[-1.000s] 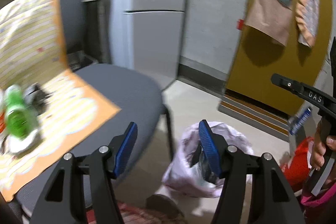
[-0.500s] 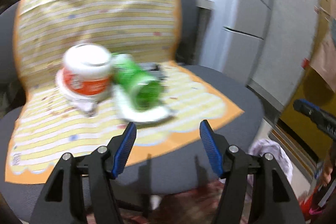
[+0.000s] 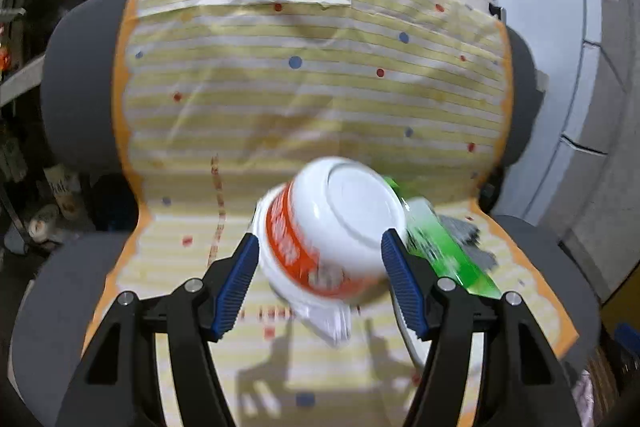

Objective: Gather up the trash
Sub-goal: 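Move both tools back toward the remaining trash on the chair, then grasp the white-and-orange cup with the left tool and lift it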

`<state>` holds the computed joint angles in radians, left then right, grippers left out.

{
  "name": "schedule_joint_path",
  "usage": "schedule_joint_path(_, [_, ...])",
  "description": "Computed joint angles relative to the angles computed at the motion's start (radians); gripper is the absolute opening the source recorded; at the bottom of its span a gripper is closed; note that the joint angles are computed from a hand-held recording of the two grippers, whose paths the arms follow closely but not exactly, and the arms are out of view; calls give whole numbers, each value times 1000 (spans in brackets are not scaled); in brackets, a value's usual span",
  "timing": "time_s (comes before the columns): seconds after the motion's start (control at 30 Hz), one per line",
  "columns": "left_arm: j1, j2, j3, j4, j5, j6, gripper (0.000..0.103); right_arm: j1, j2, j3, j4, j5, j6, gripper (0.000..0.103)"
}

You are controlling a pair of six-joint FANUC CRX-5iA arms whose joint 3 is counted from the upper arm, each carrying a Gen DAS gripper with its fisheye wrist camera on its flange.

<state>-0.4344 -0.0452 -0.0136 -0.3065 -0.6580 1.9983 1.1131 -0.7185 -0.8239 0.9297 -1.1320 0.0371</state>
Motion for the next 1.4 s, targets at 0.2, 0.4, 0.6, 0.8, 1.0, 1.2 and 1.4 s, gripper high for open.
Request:
schedule_joint_path(0.2, [-10, 86, 73, -39, -77, 28, 62, -33, -3, -9, -37, 10, 4, 42])
schedule_joint_path(0.4, [41, -54, -130, 101, 1, -92, 62, -28, -31, -26, -54, 3, -10, 42])
schedule_joint_path(0.6, [41, -142, -234, 78, -115, -130, 55, 37, -45, -37, -40, -19, -38, 43])
schedule_joint_path(0.8, [98, -311, -408, 251, -70, -273, 54, 109, -48, -38, -27, -56, -60, 45])
schedule_joint_path(1.0, [51, -295, -372, 187, -113, -149, 55, 115, -30, -23, -61, 37, -52, 45])
schedule_joint_path(1.2, [35, -275, -343, 143, -135, -111, 55, -14, 127, 38, -170, 277, 135, 46])
schedule_joint_path(1.4, [51, -329, -327, 38, -176, -28, 55, -189, 289, 130, -214, 415, 190, 44])
